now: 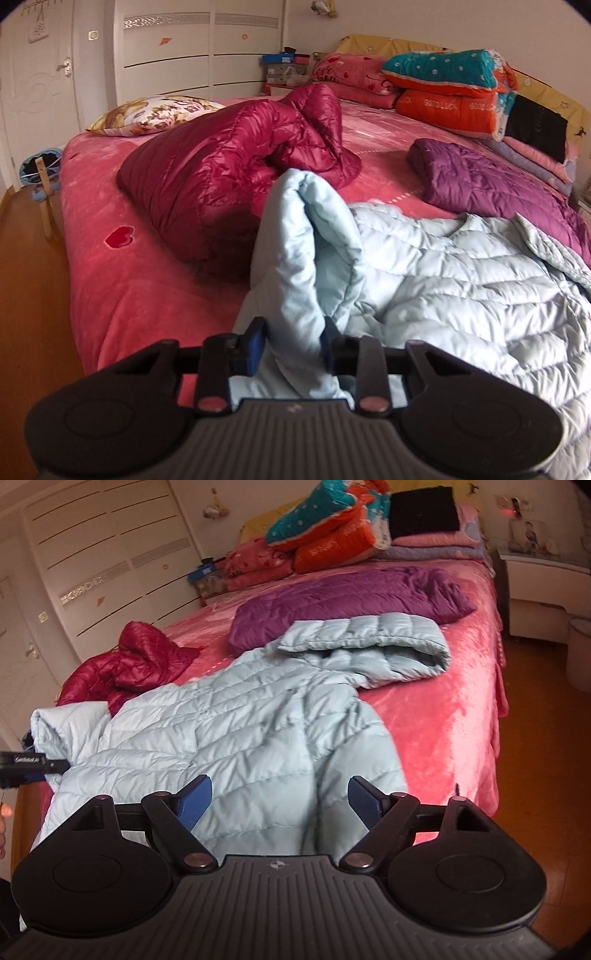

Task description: Fold large clothes

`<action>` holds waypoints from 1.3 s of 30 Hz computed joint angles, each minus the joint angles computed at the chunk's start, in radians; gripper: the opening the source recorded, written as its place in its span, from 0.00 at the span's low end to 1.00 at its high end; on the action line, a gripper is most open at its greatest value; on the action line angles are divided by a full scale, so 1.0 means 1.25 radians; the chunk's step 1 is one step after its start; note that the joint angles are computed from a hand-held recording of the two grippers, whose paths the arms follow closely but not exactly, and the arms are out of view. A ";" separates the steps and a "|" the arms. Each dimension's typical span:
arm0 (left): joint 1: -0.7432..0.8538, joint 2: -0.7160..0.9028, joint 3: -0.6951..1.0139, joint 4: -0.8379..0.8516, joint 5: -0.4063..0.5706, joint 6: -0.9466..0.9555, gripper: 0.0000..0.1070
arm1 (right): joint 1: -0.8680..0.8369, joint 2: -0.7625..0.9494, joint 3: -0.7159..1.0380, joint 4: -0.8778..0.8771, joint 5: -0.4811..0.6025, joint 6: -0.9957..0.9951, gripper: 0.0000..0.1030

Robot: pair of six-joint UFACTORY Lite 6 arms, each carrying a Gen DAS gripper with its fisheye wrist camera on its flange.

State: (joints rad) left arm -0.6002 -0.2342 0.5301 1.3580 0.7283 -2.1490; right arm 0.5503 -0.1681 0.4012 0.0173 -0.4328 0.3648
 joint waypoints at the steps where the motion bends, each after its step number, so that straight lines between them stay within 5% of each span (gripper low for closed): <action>1: 0.006 -0.004 -0.007 0.009 0.002 -0.012 0.18 | 0.011 0.027 0.022 -0.001 -0.007 -0.013 0.98; 11: 0.073 -0.138 -0.079 -0.018 0.107 0.008 0.05 | 0.086 0.329 0.213 0.049 -0.082 -0.141 1.00; 23: 0.174 -0.389 -0.056 -0.028 0.362 0.182 0.04 | 0.014 0.349 0.193 -0.032 -0.142 -0.042 1.00; 31: 0.217 -0.264 0.045 0.027 0.342 0.196 0.04 | 0.010 0.366 0.213 -0.040 -0.145 -0.030 1.00; 39: 0.037 -0.011 0.235 0.152 0.462 0.249 0.06 | -0.006 0.348 0.190 -0.045 -0.170 -0.005 1.00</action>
